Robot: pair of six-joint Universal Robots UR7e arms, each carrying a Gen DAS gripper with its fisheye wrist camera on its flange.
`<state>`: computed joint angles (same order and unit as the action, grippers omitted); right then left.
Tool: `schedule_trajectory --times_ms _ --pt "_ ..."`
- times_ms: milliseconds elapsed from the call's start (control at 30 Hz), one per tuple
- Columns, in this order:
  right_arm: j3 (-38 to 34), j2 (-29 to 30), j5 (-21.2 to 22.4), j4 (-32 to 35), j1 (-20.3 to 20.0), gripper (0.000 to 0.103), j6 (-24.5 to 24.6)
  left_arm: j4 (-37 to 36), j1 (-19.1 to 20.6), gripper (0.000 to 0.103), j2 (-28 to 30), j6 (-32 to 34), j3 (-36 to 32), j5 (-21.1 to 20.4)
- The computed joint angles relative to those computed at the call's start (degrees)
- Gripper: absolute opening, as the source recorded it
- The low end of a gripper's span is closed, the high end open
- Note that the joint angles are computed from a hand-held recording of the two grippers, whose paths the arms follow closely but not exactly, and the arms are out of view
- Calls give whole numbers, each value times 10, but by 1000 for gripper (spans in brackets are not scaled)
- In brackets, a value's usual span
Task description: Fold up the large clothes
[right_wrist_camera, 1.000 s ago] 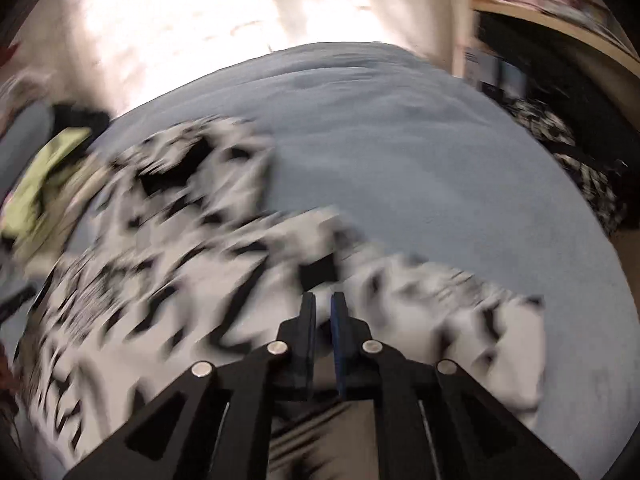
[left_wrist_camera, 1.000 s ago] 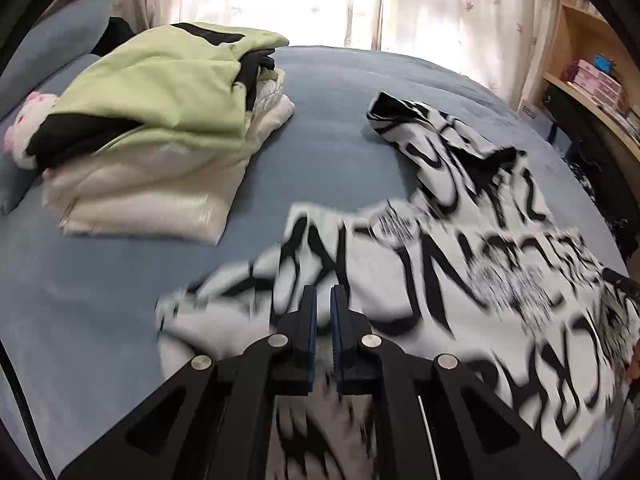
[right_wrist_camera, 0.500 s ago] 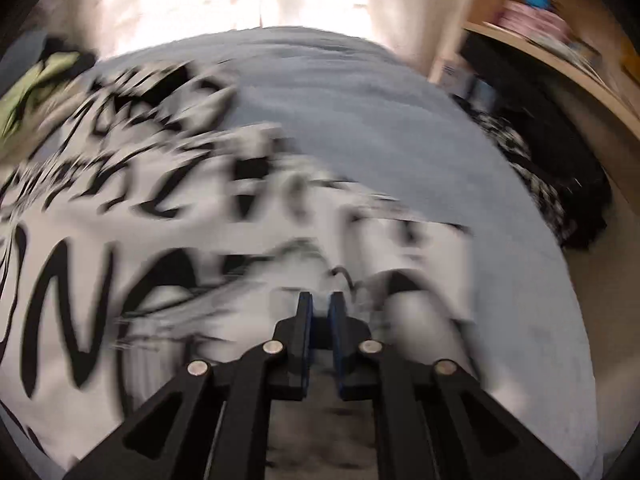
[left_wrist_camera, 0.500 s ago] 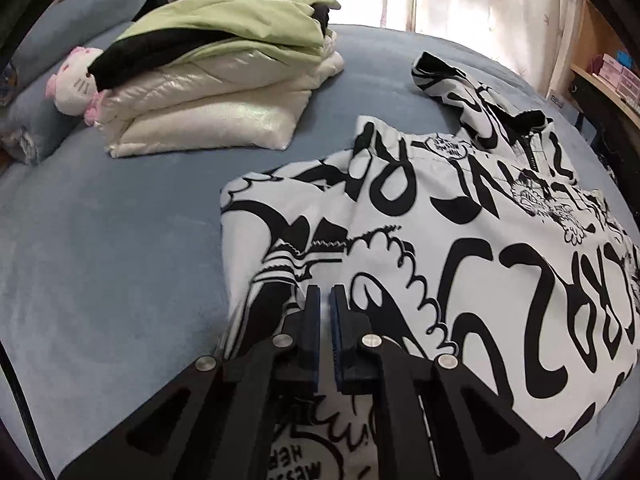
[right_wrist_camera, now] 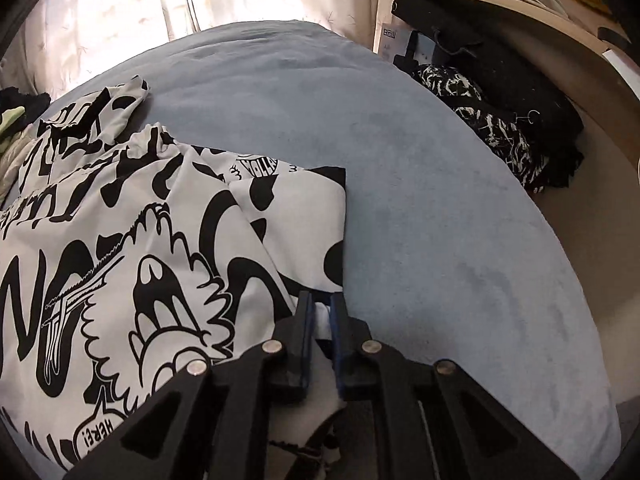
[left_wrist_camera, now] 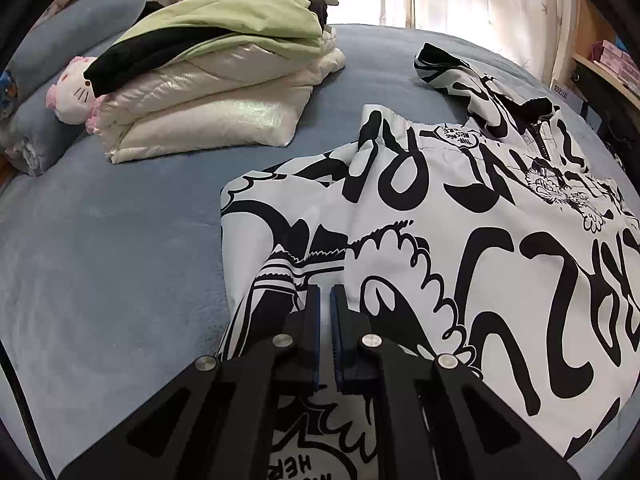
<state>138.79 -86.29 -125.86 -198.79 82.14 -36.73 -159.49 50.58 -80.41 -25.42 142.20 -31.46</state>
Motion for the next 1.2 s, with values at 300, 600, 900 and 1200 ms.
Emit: schedule_trajectory --times_ms 300,600,900,1200 --pt "-15 17 -71 15 40 10 49 166 -14 13 -16 -103 -35 -2" --pt "2 -61 -89 150 127 25 165 355 -98 66 -76 -226 -36 -34" --pt "15 -106 -110 291 244 26 262 484 -206 66 -176 -311 -20 -79" --pt "-33 -95 -72 427 299 27 359 521 -250 66 -167 -268 -66 -59"
